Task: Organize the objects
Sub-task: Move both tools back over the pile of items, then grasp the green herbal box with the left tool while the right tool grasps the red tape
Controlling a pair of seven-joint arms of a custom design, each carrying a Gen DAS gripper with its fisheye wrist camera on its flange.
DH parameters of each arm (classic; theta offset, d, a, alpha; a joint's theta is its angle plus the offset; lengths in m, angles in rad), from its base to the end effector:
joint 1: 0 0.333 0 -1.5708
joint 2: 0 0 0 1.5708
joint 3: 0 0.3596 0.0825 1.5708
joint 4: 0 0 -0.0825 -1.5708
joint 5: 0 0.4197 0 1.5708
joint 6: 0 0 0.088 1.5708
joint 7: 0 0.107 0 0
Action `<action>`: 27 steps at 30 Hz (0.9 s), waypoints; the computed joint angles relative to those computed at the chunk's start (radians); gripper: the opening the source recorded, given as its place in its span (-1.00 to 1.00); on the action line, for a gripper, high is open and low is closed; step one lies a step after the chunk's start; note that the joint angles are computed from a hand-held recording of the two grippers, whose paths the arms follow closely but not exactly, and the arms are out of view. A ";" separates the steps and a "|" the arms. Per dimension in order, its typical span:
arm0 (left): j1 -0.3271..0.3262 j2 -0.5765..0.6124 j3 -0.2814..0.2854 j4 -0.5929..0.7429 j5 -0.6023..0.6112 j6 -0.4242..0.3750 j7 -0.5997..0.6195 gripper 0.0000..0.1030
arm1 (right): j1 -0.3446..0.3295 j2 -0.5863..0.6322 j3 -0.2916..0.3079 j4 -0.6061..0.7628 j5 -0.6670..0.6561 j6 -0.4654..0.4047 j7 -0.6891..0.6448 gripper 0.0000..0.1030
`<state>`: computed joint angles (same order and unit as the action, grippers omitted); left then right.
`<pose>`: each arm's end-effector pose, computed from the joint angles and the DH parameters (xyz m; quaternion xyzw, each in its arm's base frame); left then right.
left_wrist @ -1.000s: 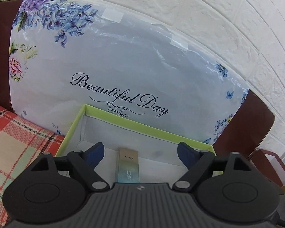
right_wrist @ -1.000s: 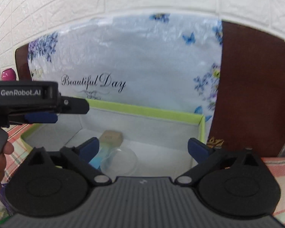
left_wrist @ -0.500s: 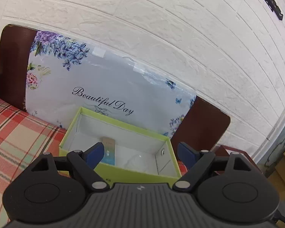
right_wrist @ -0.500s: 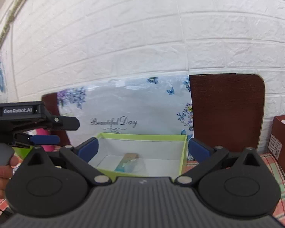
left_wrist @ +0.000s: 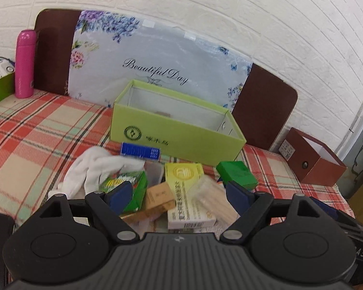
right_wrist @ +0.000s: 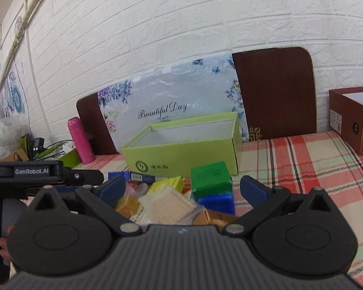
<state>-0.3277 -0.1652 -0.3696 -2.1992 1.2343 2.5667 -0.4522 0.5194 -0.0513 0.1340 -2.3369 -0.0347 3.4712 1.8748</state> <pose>0.4159 -0.3791 0.5233 -0.7220 0.4843 -0.4122 0.2727 0.4472 0.3490 0.5246 -0.6901 0.4604 -0.1756 0.5301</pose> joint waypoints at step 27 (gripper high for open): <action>0.112 0.055 0.088 -0.058 -0.053 0.173 -0.041 0.70 | -0.161 -0.039 0.259 -0.089 0.442 -0.143 -0.336 1.00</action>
<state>-0.2153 -0.1105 -0.2812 -2.2568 1.1817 2.7401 -0.4931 0.3583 -0.0905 0.3929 -2.4257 0.4076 3.3284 1.5389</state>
